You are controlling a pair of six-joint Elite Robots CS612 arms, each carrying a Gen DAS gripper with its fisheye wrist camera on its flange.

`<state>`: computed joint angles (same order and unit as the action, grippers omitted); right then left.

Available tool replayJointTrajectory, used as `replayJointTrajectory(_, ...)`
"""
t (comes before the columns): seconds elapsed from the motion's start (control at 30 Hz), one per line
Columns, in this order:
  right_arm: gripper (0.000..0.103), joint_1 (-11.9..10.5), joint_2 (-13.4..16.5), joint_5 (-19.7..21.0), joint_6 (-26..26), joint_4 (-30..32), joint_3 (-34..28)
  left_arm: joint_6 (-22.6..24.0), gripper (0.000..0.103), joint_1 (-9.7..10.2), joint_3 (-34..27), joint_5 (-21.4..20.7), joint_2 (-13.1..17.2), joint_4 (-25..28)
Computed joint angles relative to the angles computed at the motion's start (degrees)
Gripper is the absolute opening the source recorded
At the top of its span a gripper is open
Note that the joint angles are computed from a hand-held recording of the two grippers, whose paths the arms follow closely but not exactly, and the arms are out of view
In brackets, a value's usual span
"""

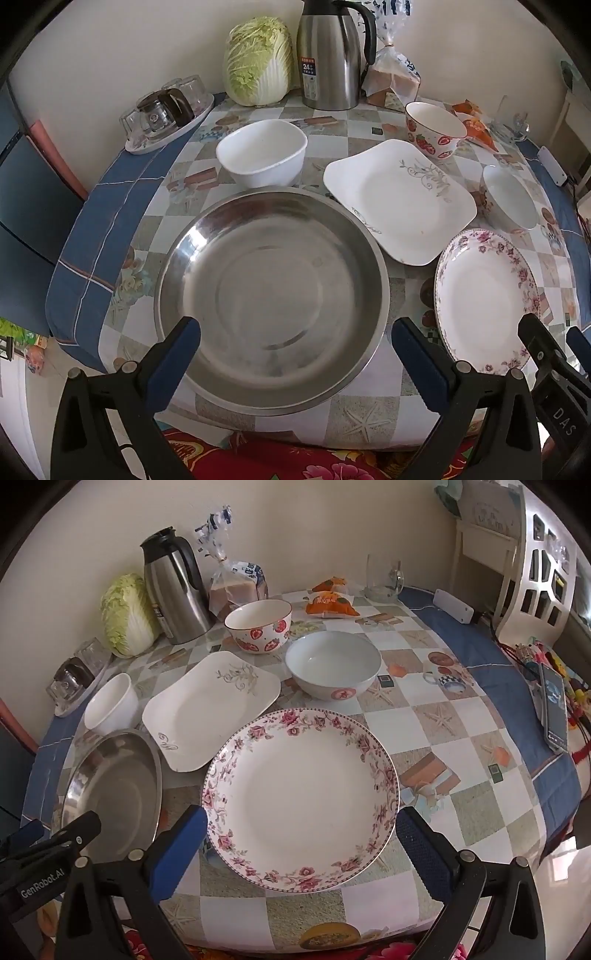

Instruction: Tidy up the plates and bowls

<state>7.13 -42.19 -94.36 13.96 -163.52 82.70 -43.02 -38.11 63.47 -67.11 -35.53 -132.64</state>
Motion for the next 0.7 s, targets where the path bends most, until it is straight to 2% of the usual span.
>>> replayJointTrajectory(0.7,0.103,0.0,0.0,-0.5,0.0,-0.2,0.1,0.8,0.103,0.08,1.7,0.2,-0.5,-1.7)
